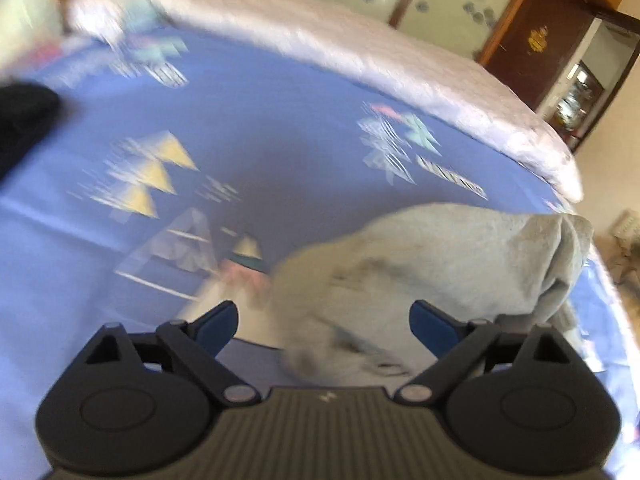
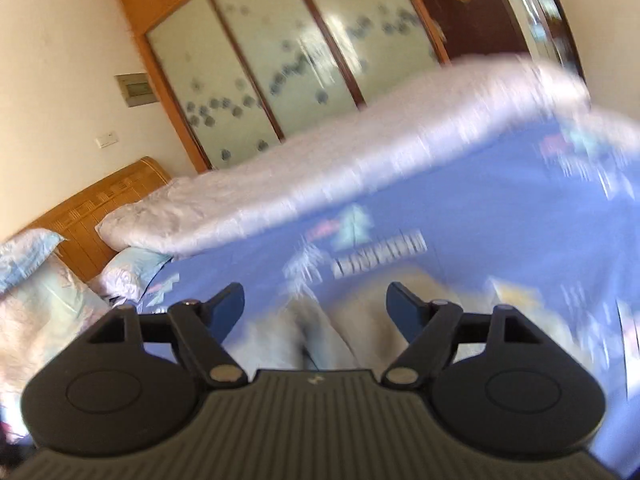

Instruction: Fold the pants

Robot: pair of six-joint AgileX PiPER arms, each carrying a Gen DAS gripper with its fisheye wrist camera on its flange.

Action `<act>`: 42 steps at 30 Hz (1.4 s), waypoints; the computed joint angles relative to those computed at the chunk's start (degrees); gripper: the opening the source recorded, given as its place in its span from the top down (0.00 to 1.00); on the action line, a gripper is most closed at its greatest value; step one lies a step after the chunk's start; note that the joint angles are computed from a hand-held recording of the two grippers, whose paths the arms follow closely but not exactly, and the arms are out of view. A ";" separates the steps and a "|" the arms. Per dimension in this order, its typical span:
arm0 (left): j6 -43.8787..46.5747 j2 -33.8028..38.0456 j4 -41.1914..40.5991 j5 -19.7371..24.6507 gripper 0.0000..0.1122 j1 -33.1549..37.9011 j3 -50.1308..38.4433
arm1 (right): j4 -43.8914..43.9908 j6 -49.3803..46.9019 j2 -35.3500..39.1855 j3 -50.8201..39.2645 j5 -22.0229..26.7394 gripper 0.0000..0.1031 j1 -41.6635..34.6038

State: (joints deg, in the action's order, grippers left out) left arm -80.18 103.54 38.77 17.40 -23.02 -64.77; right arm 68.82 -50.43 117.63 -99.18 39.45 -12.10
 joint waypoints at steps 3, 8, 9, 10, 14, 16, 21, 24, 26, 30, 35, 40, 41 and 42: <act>10.84 7.20 -12.02 1.92 0.17 1.75 -7.14 | 1.66 -4.24 3.03 6.93 3.04 0.22 -5.41; 21.43 10.54 -30.30 0.43 0.86 4.54 -10.03 | -1.98 12.97 12.01 0.91 5.08 0.22 -4.63; 18.45 8.85 -27.99 -0.98 0.87 4.05 -8.20 | -3.88 18.51 13.87 -2.56 4.95 0.24 -2.93; 14.00 6.33 -23.39 -2.20 0.87 3.37 -5.80 | -6.09 24.24 16.89 -8.05 5.09 0.29 -0.33; -7.62 -8.67 -0.47 -5.19 0.87 1.57 6.03 | -13.55 38.11 29.20 -30.41 13.87 0.76 3.56; -18.87 -16.92 10.98 -5.64 0.87 1.30 11.32 | -17.45 38.92 29.32 -33.88 12.88 0.93 5.44; -26.39 -37.23 22.29 5.28 0.87 -5.71 20.99 | 4.86 19.87 12.47 -14.82 5.55 0.93 0.91; -20.61 -45.38 15.10 5.57 0.87 -9.93 27.14 | 18.10 7.27 3.63 -6.46 7.10 0.93 -2.80; -20.18 -45.94 12.09 7.33 0.86 -14.83 29.27 | 23.49 -1.15 -4.94 2.91 7.51 0.93 -5.31; -21.09 -38.94 7.50 7.97 0.86 -22.83 31.95 | 21.29 -18.04 -17.94 22.49 10.82 0.93 -12.97; -14.30 -28.52 -1.66 1.71 0.73 -22.60 32.45 | 10.77 -14.04 -21.55 34.30 -6.65 0.93 -8.01; -16.00 -34.67 3.08 12.10 0.48 -27.04 30.94 | -9.76 12.05 -16.23 28.04 -10.65 0.81 -7.33; -19.34 -36.49 5.92 14.48 0.45 -28.27 31.34 | -9.33 13.34 -16.06 28.06 -11.35 0.81 -7.64; -22.78 -38.73 8.65 18.17 0.41 -29.46 31.65 | -10.27 15.77 -15.49 25.79 -13.73 0.78 -6.65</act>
State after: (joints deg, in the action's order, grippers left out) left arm -102.96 64.80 47.42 35.57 -52.48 -33.12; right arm 58.55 -34.65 102.14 -73.39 25.72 -18.75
